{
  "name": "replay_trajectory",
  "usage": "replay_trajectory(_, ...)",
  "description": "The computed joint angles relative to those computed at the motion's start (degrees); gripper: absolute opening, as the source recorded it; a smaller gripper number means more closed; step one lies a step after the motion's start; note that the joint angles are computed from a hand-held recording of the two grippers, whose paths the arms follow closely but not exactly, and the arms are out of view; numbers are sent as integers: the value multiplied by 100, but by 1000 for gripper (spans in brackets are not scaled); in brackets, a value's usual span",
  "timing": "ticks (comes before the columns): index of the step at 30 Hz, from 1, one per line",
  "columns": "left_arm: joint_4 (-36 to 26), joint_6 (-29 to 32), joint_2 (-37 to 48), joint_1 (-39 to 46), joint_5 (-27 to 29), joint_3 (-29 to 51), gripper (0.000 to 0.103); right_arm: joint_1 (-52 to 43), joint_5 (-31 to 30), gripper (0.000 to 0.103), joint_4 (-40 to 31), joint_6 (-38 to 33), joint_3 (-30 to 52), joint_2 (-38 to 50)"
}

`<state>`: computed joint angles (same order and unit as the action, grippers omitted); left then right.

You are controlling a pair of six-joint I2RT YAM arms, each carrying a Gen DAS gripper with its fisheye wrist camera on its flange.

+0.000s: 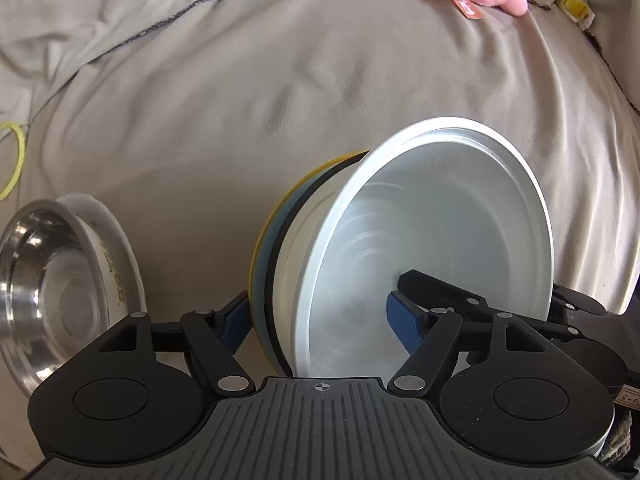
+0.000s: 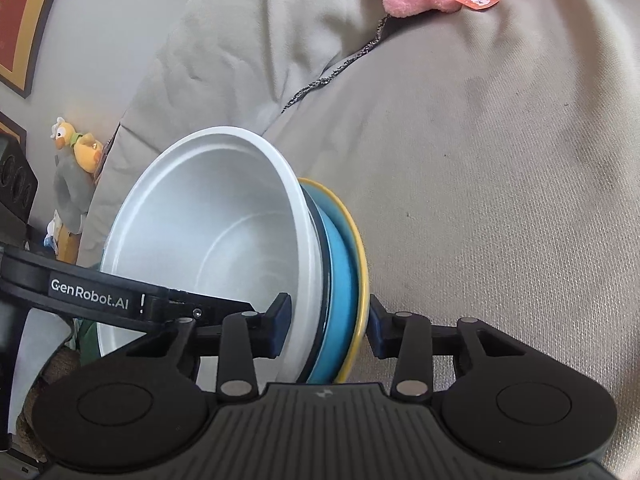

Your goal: Organize plates and bowls

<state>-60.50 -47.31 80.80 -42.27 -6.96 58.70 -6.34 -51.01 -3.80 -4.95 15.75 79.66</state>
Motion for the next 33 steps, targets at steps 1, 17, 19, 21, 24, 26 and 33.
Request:
replay_trajectory(1,-47,2,15,7,6,29,72,-13,-15,38,-27,-20,31,63)
replay_trajectory(17,-607,1,513,-131,-143,463,61,-11,-66,38,-170,-165,181,246)
replay_trajectory(19,-679,70,583,-193,-142,518,61,7,-74,39,-183,-175,210,285)
replay_trajectory(21,-691,99,586,-232,-166,502,61,-43,-152,39,-315,-252,320,449)
replay_trajectory(24,-693,7,611,-280,-208,510,61,-96,-240,41,-657,-504,566,755)
replay_trajectory(26,-680,-3,591,-302,-218,502,61,-53,-230,42,-730,-578,599,798)
replay_trajectory(33,-440,-30,149,-308,-173,112,58,200,56,45,-349,-136,172,81)
